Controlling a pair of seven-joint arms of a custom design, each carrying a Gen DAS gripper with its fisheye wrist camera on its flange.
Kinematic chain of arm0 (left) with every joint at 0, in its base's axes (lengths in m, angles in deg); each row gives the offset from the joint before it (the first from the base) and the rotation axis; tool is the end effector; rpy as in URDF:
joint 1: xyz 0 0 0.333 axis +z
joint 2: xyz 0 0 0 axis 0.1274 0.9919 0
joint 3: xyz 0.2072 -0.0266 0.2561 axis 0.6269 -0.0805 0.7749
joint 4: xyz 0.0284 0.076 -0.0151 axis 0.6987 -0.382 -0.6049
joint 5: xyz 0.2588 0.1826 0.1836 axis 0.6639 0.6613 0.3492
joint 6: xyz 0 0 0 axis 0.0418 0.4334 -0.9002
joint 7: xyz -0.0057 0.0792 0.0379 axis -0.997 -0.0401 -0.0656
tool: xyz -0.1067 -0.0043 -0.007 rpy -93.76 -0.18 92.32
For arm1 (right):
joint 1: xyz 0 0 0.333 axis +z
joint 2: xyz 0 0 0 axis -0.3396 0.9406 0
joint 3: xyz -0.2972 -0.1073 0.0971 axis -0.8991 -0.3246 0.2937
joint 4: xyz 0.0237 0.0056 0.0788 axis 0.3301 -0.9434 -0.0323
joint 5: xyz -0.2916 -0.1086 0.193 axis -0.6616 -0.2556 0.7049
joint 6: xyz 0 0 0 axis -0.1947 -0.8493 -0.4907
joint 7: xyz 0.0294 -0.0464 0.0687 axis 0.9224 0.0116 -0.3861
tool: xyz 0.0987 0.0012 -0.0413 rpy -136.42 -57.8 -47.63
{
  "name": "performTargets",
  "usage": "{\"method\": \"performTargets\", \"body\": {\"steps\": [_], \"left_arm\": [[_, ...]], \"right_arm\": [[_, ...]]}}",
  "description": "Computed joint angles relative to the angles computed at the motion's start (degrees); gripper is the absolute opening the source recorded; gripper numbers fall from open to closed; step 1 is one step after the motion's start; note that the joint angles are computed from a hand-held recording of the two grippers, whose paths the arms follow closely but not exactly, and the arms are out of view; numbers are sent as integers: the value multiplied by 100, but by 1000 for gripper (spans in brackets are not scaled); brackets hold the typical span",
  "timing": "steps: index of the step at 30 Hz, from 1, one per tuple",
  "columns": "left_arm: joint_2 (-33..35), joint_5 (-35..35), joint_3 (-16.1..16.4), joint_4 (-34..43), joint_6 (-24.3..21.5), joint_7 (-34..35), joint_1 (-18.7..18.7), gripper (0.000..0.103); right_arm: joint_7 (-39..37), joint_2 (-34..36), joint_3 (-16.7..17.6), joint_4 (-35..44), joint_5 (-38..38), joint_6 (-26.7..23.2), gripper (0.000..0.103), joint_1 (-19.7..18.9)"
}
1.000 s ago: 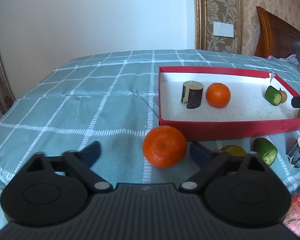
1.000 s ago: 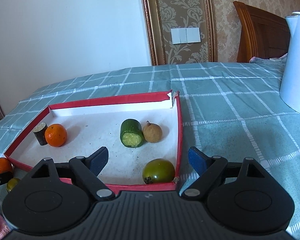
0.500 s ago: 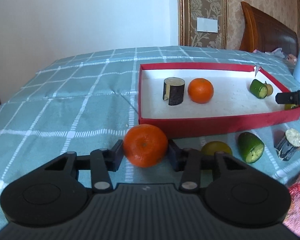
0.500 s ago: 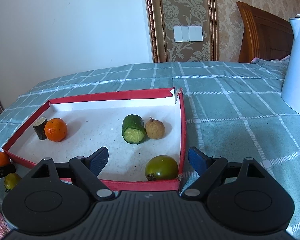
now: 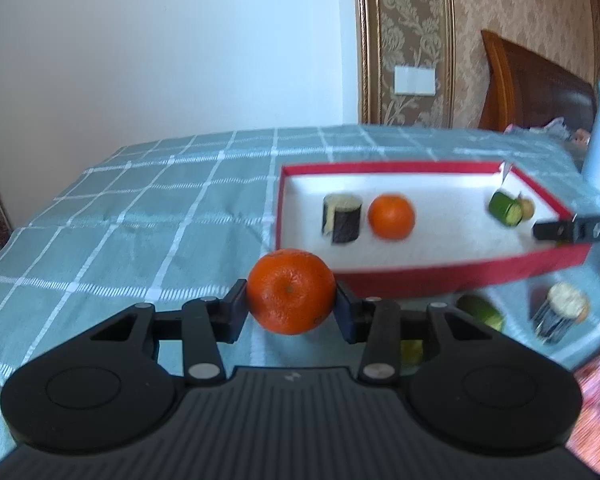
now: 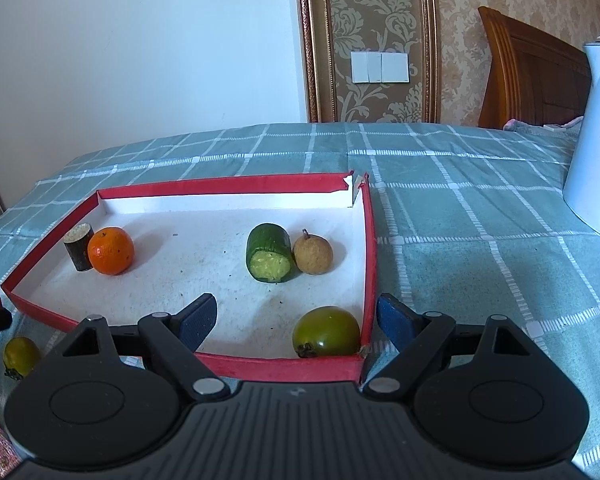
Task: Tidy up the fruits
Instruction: 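Carry the large orange into the tray and open the left gripper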
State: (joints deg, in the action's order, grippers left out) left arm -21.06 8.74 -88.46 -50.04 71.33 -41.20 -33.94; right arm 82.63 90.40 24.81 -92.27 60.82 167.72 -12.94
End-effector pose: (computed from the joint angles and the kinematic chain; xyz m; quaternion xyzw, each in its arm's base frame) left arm 0.4108 -0.4889 0.4490 -0.6726 0.5395 -0.2929 0.4132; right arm 0.5588 0.2498 0.4380 -0.7132 0.5061 -0.2254 0.4295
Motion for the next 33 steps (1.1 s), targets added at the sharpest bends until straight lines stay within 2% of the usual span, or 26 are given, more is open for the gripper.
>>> {"method": "performTargets", "body": {"steps": [5, 9, 14, 21, 26, 29, 32, 33], "left_arm": [[132, 61, 72, 367, 302, 266, 108, 41], [420, -257, 185, 791, 543, 688, 207, 41], [651, -466, 369, 1085, 754, 830, 234, 41], [821, -799, 500, 1218, 873, 1049, 237, 41], [918, -864, 538, 1326, 845, 1273, 182, 41], [1003, -918, 568, 1454, 671, 1408, 87, 42], [938, -842, 601, 1385, 618, 1311, 7, 55], [906, -813, 596, 1358, 595, 1258, -17, 68]], "right_arm": [[15, 1, -11, -12, -16, 35, 87, 17], [51, -3, -21, -28, -59, 64, 87, 16], [102, -7, 5, -33, -134, 62, 87, -18], [184, -19, 88, -49, -226, 44, 87, -118], [154, -25, -42, -35, -182, 35, 87, 17], [135, -23, -56, -28, -158, 31, 87, 38], [120, -24, -53, -29, -141, 32, 88, 38], [108, -27, -76, -25, -127, 23, 88, 60]]}}
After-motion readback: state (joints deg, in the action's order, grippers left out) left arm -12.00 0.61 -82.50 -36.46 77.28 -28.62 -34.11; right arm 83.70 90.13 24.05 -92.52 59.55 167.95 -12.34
